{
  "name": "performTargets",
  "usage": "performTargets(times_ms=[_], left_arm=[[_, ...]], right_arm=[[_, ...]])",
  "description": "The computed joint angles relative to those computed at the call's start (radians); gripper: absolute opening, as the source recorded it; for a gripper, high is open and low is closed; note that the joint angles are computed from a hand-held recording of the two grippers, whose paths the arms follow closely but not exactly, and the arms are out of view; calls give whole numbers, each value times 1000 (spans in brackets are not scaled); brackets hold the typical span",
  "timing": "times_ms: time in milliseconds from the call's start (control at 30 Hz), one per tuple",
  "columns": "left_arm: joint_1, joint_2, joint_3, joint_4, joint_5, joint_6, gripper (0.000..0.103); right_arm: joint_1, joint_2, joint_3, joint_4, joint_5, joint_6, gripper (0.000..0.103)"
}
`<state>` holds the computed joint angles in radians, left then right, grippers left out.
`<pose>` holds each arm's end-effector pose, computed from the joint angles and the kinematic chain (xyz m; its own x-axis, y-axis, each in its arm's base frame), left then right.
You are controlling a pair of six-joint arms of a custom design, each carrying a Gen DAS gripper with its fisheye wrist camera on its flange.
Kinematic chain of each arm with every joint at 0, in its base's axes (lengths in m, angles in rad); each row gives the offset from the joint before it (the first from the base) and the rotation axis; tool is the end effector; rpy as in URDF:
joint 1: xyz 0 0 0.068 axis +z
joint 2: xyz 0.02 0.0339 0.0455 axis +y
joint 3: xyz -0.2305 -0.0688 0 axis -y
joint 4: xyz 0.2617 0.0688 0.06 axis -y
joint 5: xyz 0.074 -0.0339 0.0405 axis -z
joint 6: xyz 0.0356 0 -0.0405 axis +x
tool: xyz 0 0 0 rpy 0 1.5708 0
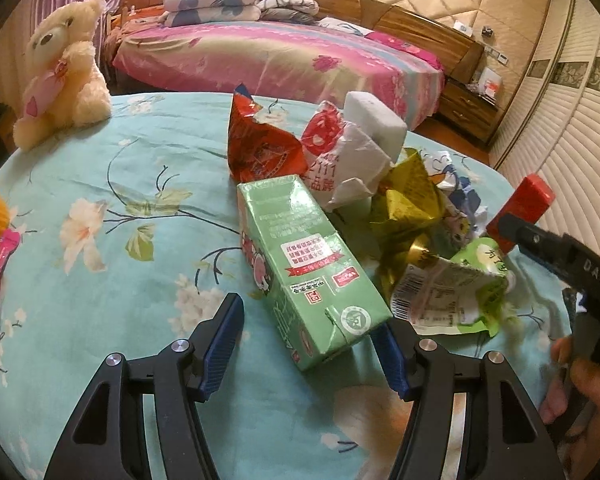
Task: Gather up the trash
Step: 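Grasp the green juice box with the left tool while the right tool grasps the red-and-white milk carton, then carry the juice box and milk carton over the black bin with both tools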
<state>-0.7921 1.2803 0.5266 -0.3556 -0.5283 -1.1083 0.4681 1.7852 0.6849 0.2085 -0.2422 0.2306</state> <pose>0.1761 -0.1529 0.1052 -0.6897 -0.4015 -0.6026 -0.3588 0.9123 -0.1971 0.2722 0.1472 0.0482 -0.8069 -0.1593 -0.5687 -0.3986 0.8575 0.3252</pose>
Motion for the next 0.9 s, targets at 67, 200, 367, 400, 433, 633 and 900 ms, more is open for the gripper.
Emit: performTargets(times_ms=[67, 200, 367, 400, 433, 633, 900], left_arm=[[-2, 14, 6, 2, -7, 5, 62], [0, 26, 5, 26, -7, 26, 51], [-21, -8, -23, 45, -26, 40, 33], [-34, -16, -27, 39, -41, 38, 32], [-48, -25, -29, 32, -54, 34, 31], [-161, -74, -34, -30, -118, 0, 30], [-308, -39, 26, -63, -160, -39, 30]], right_arm=[[-2, 20, 17, 4, 7, -8, 84], [-3, 28, 12, 20, 18, -8, 66], [-17, -44, -54, 33, 40, 12, 53], [-24, -58, -66, 36, 39, 15, 53], [-33, -84, -87, 37, 40, 18, 53], [-96, -276, -221, -22, 5, 31, 53], [-168, -602, -404, -164, -32, 42, 53]])
